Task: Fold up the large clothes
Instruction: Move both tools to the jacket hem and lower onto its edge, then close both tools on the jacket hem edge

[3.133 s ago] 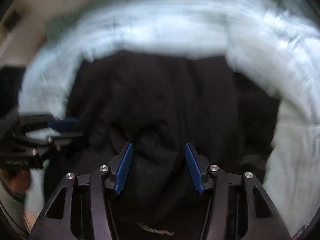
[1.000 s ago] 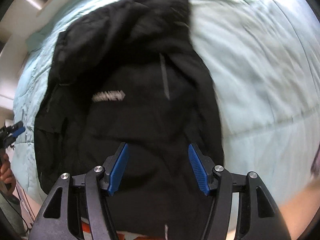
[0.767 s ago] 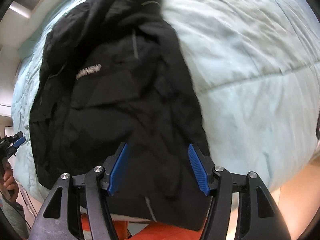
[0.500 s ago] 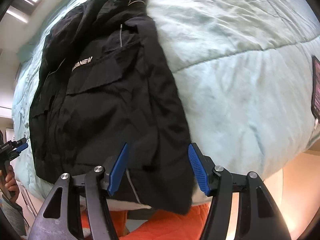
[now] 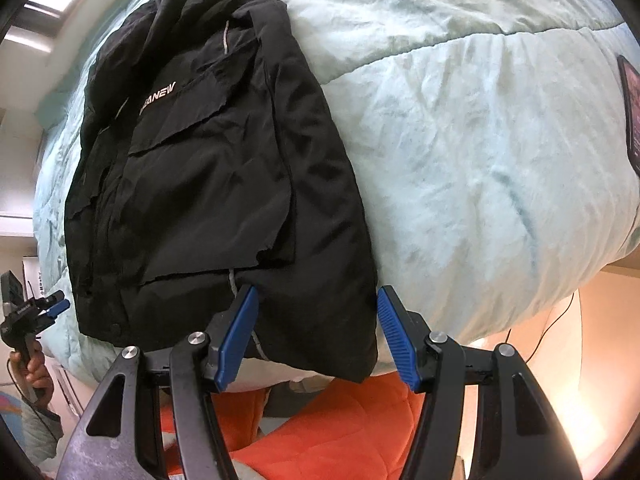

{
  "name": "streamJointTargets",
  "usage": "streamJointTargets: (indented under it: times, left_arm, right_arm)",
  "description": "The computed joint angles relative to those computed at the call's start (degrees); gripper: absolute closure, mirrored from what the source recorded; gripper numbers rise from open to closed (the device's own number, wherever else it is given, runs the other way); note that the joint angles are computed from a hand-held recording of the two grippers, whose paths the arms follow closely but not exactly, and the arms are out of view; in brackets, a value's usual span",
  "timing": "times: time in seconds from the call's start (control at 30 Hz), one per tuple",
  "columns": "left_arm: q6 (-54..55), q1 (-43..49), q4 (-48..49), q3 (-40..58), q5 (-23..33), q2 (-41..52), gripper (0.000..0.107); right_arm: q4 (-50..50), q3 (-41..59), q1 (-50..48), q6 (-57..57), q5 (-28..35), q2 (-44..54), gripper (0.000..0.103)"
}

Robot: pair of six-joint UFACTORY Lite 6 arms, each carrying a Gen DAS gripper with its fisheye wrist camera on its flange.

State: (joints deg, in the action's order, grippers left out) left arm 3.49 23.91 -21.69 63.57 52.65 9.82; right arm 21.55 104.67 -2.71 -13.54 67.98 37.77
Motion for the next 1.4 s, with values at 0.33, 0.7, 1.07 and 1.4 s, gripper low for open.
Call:
streamJointTargets:
  times: [0.33,0.7,1.07,1.4]
  left_arm:
    - [10.3,5.88,-10.85,-5.97,-6.27,5.63,0.051]
    - [16.26,10.52,-13.02,-2.55,-2.2,5.22,0.048]
    - [21.6,7.65,-14.99,0.03,-2.58,11.3,0.062]
    - [25.99,9.88,-15.31,-0.37,3.4,11.02,0.087]
  right_arm:
    - [2.11,0.16,-0.85,-2.53,0.79,0.89,0.038]
    - [2.15,1.72,-0.69,-2.25,2.01,5.97,0.038]
    - [1.14,9.4,0.31,-1.26,6.08,11.56,0.04]
    - [3.88,11.32,0.81,-4.35,10.08,12.67,0.059]
